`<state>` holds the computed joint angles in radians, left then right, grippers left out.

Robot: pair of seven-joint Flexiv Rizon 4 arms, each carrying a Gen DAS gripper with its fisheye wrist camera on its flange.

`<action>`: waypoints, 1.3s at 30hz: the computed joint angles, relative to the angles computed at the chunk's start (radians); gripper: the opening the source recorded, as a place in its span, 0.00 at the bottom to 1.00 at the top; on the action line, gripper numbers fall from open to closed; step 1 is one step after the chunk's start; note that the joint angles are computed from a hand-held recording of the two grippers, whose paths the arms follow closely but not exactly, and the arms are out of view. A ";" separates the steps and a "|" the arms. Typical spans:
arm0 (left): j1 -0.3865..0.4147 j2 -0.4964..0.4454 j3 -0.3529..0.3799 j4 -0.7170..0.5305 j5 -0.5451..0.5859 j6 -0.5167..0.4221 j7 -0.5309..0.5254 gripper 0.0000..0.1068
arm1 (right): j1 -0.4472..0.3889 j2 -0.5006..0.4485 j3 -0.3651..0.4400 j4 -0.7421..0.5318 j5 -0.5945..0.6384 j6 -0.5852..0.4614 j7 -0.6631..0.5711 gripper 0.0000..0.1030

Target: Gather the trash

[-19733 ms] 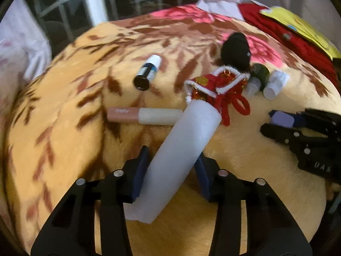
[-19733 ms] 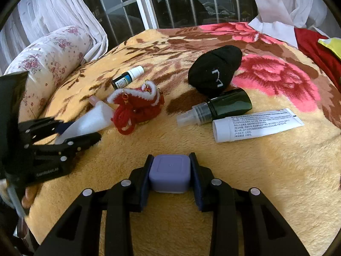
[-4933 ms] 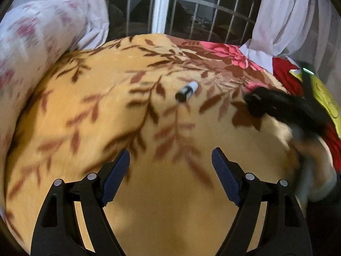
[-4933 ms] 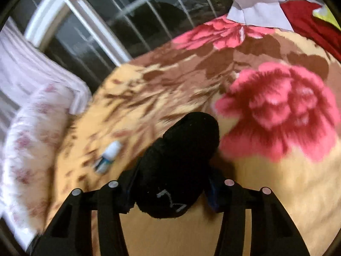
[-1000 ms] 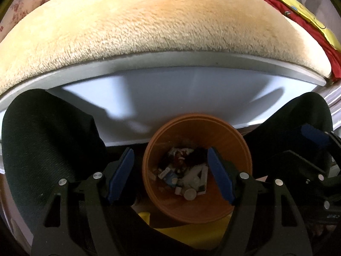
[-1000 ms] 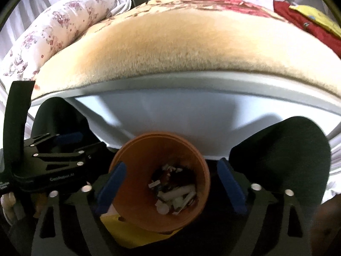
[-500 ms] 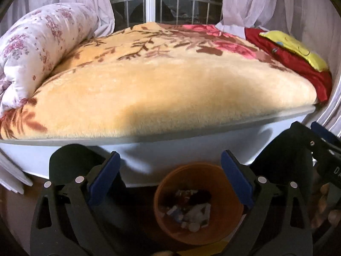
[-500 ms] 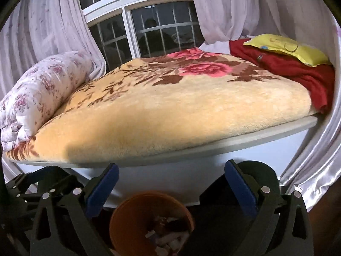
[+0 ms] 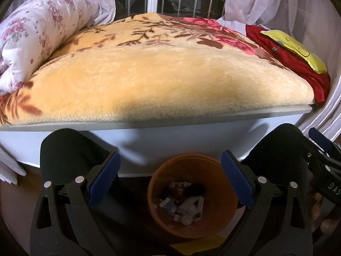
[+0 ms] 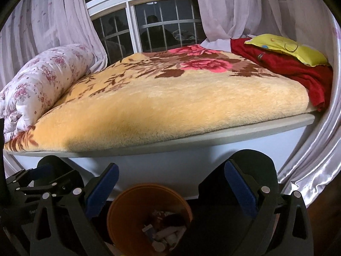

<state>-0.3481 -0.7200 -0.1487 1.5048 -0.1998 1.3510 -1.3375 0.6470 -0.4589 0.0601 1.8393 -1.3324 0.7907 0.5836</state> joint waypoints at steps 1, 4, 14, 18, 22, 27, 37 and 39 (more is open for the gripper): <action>0.002 -0.001 -0.001 0.000 -0.003 -0.005 -0.002 0.87 | -0.002 0.000 0.000 0.000 0.001 0.002 -0.001 0.95; 0.008 -0.001 -0.006 0.003 -0.010 -0.011 -0.004 0.87 | -0.001 0.000 0.002 0.001 0.005 0.003 0.000 0.95; 0.016 0.002 -0.014 0.011 -0.018 -0.007 -0.004 0.87 | -0.002 -0.002 0.001 0.002 0.014 0.014 -0.004 0.95; 0.017 0.003 -0.014 0.011 -0.019 -0.008 -0.004 0.87 | -0.006 -0.002 0.000 0.005 0.018 0.023 -0.001 0.95; 0.015 0.003 -0.012 0.011 -0.020 -0.009 -0.006 0.87 | -0.010 0.000 -0.001 0.008 0.020 0.031 0.000 0.95; 0.011 0.004 -0.004 0.012 -0.018 -0.012 -0.014 0.87 | -0.009 -0.001 -0.002 0.008 0.022 0.034 -0.003 0.95; 0.036 0.007 -0.046 0.039 -0.035 0.033 0.017 0.87 | -0.007 -0.008 -0.005 0.005 0.038 0.044 -0.002 0.95; 0.015 0.008 -0.015 0.032 -0.030 0.023 -0.005 0.87 | -0.006 -0.007 -0.006 0.007 0.037 0.044 0.002 0.95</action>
<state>-0.3331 -0.7125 -0.1639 1.5367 -0.2293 1.3736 -1.3429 0.6409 -0.4657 0.0542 1.8464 -1.2949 0.8348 0.5855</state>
